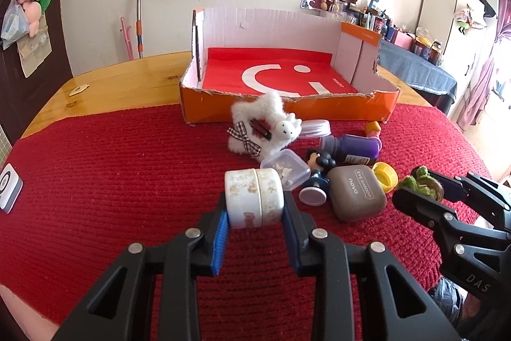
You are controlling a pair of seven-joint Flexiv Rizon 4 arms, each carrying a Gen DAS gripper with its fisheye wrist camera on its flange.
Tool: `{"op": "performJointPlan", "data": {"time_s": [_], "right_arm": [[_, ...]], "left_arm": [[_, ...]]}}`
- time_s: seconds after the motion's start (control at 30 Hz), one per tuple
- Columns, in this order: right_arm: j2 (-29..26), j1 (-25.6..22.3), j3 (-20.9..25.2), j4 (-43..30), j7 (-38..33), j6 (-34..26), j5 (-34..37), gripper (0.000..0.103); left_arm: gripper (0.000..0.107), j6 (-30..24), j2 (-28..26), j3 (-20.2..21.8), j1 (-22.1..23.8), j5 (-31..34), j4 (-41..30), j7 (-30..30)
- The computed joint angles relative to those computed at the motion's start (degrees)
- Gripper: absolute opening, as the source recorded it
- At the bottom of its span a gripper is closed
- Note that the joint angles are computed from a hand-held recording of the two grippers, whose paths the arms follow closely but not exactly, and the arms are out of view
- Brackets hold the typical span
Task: Organize objects
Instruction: 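Carry the white jar with the left tool while the right carries the green plush into the box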
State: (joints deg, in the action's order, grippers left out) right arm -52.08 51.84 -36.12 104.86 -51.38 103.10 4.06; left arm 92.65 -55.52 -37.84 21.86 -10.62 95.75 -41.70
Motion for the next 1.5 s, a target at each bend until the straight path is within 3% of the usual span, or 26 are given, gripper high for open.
{"op": "performJointPlan", "data": {"time_s": [0.83, 1.2, 1.5], "right_arm": [[0.4, -1.2, -1.3, -3.2, -0.6, -0.8, -0.7, 0.036], [3.3, -8.4, 4.1, -7.2, -0.3, -3.6, -6.2, 0.036], [3.6, -15.0, 9.2, -11.6, 0.6, -5.9, -11.4, 0.036]], "left_arm": [[0.032, -2.0, 1.2, -1.5, -0.2, -1.1, -1.7, 1.2], [0.032, -7.1, 1.9, 2.2, -5.8, -7.2, -8.2, 3.8], [0.032, -12.3, 1.0, 8.8, -12.5, -12.7, -16.3, 5.1]]}}
